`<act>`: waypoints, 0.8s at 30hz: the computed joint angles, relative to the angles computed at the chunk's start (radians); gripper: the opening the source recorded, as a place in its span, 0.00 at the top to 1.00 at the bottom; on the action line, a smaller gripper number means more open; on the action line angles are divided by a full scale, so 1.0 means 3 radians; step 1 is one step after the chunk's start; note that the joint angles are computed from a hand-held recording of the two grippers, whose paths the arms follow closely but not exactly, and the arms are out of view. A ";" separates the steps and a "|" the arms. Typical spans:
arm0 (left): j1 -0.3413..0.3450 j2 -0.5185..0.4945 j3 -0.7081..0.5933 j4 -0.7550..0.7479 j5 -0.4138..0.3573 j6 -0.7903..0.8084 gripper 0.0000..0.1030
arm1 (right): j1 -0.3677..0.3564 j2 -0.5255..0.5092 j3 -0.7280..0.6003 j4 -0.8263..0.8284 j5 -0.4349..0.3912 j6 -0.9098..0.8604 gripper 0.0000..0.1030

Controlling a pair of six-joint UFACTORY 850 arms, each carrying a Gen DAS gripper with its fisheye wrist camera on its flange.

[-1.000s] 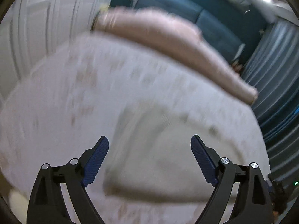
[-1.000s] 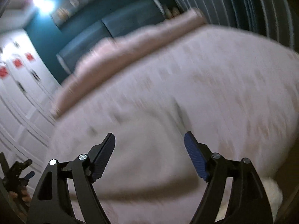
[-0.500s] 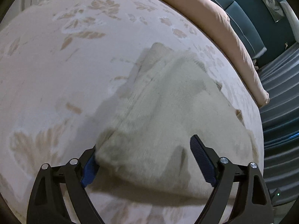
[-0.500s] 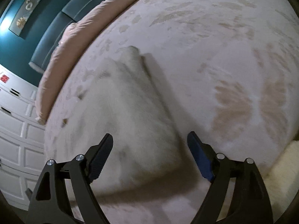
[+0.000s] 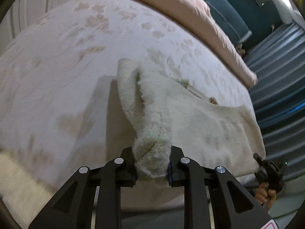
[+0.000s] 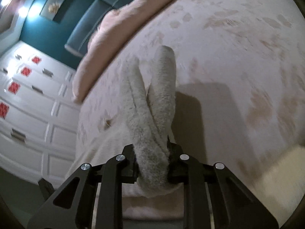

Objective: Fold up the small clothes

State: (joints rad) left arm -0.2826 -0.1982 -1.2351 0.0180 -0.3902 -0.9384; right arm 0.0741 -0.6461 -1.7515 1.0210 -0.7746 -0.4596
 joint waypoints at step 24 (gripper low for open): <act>0.0146 -0.0886 -0.0917 0.1118 -0.0234 -0.0526 0.26 | 0.0501 -0.0773 -0.1182 -0.2506 0.0606 0.1357 0.29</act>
